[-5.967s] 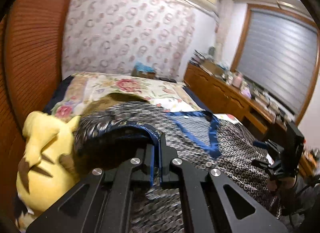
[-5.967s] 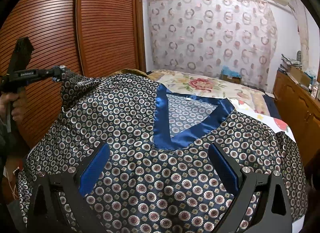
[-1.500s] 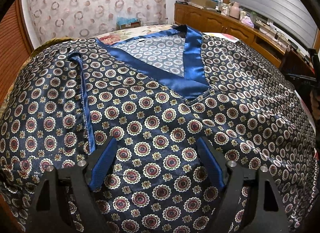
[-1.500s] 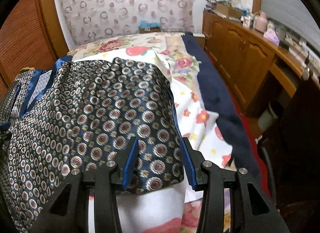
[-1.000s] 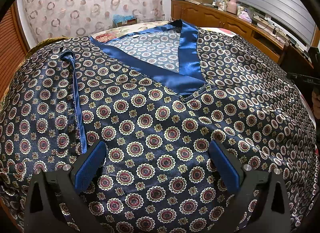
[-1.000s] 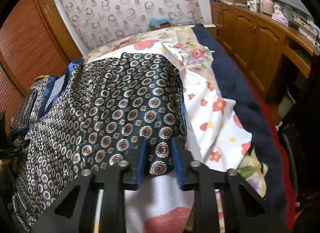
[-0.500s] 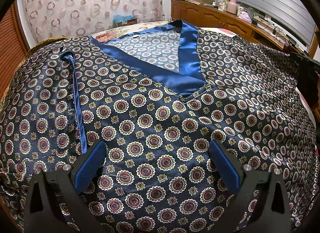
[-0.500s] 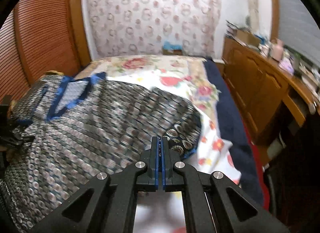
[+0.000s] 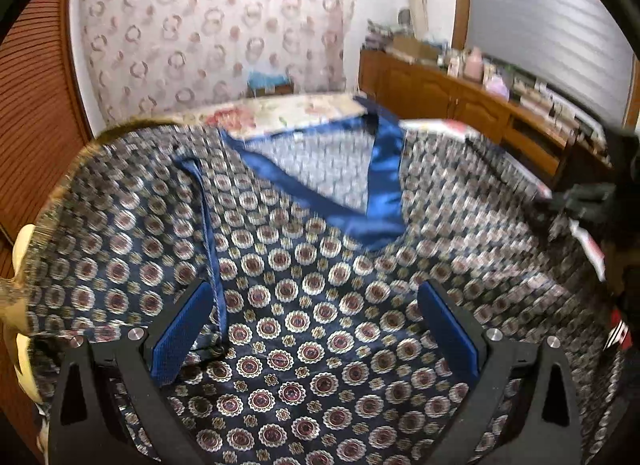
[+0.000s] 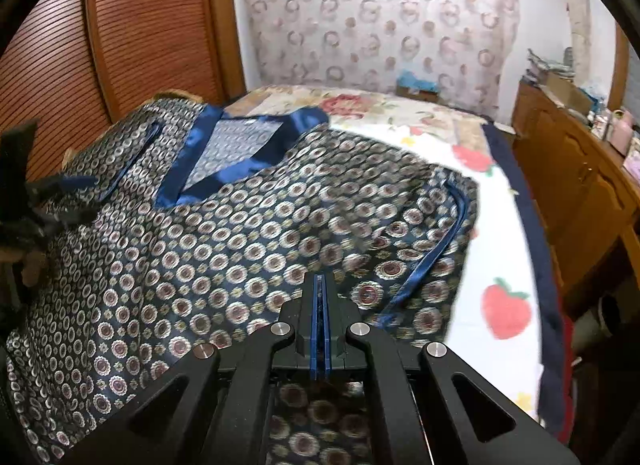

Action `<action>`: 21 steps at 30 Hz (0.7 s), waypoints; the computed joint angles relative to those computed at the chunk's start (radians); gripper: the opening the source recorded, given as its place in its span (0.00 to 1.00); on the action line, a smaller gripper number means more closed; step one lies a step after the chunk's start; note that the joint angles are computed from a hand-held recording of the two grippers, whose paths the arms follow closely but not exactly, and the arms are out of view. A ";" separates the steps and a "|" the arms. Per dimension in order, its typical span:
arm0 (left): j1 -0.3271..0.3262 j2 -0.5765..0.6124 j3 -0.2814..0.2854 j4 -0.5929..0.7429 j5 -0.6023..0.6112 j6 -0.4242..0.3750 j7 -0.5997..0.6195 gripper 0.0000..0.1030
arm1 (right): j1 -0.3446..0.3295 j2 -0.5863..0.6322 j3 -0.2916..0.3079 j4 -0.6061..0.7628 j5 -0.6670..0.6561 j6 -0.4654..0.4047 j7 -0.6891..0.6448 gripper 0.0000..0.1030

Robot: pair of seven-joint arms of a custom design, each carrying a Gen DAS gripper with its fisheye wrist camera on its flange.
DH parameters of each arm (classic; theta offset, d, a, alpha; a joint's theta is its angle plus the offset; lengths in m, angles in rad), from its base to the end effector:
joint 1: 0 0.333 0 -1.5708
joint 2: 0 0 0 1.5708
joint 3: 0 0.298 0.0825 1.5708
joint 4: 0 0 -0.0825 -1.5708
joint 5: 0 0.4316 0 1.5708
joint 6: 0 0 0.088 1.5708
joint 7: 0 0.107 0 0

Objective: Fold small clothes
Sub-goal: 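Lift the held edge with the right gripper, fold it over the shirt, open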

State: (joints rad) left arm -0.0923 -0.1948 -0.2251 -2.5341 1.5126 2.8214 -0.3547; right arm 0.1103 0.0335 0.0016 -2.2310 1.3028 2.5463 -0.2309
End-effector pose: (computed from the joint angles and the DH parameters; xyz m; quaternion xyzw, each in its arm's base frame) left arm 0.4471 -0.1961 0.3084 -0.7107 0.5708 -0.2748 0.3059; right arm 0.5830 0.0530 0.3300 -0.8524 0.3084 -0.1357 0.3998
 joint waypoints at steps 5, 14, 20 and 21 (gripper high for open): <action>-0.013 -0.080 -0.023 -0.034 0.023 -0.025 -0.048 1.00 | 0.012 -0.019 0.007 -0.020 0.008 0.020 -0.014 0.08; -0.028 -0.126 -0.054 -0.045 0.043 -0.044 -0.079 1.00 | 0.000 0.011 -0.012 0.048 0.085 0.099 -0.006 0.34; -0.035 -0.098 -0.051 -0.029 0.057 -0.034 -0.094 1.00 | -0.012 0.147 0.015 0.182 -0.036 0.145 0.178 0.34; -0.036 -0.091 -0.049 -0.025 0.054 -0.032 -0.088 1.00 | -0.018 0.168 0.019 0.206 -0.061 0.131 0.215 0.34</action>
